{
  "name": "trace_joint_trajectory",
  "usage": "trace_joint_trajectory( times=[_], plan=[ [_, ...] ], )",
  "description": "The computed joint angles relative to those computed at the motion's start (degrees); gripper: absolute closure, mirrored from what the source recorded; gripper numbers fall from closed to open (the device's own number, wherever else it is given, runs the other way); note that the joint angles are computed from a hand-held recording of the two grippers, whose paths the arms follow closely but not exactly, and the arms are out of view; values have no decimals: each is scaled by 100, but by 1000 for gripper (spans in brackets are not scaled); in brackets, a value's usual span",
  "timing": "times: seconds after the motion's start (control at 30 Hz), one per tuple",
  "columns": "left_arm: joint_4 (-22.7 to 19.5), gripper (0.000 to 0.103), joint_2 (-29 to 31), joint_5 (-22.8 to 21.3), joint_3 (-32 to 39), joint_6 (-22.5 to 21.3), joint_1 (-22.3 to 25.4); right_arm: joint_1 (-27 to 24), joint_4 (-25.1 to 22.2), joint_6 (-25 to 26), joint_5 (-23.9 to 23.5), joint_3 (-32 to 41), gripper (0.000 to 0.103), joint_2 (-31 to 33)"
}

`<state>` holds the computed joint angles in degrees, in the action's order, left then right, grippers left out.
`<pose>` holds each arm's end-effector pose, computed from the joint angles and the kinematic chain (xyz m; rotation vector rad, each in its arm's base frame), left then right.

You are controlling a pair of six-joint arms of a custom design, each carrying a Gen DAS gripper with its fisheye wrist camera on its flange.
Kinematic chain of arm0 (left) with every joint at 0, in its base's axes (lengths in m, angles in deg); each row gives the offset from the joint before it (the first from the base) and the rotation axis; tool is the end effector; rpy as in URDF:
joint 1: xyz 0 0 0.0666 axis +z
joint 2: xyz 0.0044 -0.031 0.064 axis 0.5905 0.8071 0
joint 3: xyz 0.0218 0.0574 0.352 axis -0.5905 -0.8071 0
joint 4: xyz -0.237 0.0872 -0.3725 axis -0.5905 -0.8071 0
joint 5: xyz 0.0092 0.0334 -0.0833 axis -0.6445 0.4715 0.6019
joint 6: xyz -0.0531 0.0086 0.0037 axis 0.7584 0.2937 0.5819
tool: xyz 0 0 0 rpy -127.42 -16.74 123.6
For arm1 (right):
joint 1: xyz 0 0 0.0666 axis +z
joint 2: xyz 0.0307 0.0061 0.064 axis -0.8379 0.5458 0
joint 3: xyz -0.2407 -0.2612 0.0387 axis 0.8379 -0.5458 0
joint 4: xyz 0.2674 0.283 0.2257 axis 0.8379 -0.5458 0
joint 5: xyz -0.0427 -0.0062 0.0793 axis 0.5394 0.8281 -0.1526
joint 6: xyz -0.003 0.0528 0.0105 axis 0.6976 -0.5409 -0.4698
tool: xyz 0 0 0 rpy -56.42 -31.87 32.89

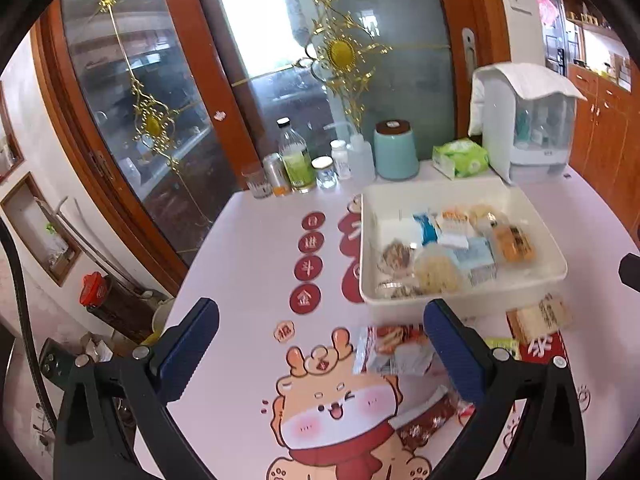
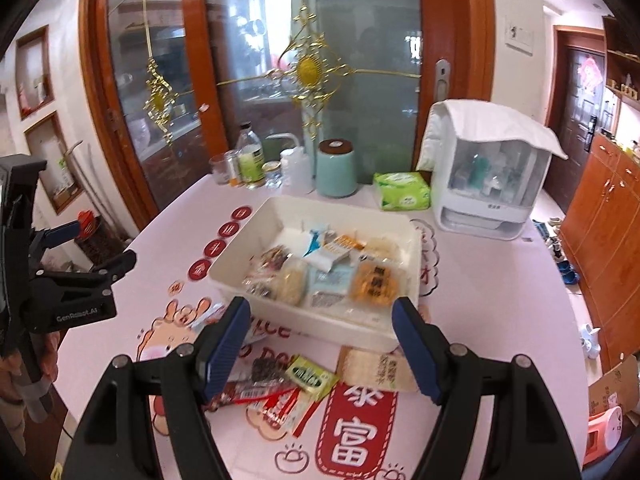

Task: Organize snacks
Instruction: 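Withdraw both tools from the tray toward the remaining snacks, then grasp the DONGZAO bag with left tool while right tool grasps brown biscuit bag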

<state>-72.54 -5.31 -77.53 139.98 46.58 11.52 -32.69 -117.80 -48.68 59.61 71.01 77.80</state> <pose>0.4125 -0.1679 0.5636 -0.1280 2.3331 0.3825 0.4303 0.1946 0.5845 -0.4691 2.2952 0.2692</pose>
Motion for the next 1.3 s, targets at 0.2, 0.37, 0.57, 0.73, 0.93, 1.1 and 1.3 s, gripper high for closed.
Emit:
trace_joint_trajectory(
  times=[0.2, 0.37, 0.57, 0.73, 0.93, 1.1, 1.3],
  plan=[
    [187, 1, -184, 369, -594, -85, 53, 64, 28, -33, -211, -474, 29, -133],
    [323, 1, -122, 784, -972, -223, 186, 79, 65, 15, -245, -734, 29, -74],
    [406, 1, 101, 1188, -1252, -381, 286, 13, 82, 379, -57, -873, 29, 159],
    [442, 1, 395, 1400, -1253, -487, 332, -268, -41, 479, -73, -824, 29, 531],
    [491, 1, 824, 1700, -1100, -392, 437, -794, -173, -1, -585, -708, 29, 1060],
    [523, 1, 1139, 1887, -944, -228, 527, -1166, -71, -257, -988, -678, 29, 1315],
    [561, 1, 1440, 2156, -743, 9, 608, -1380, 93, -93, -1383, -586, 29, 1519]
  ],
)
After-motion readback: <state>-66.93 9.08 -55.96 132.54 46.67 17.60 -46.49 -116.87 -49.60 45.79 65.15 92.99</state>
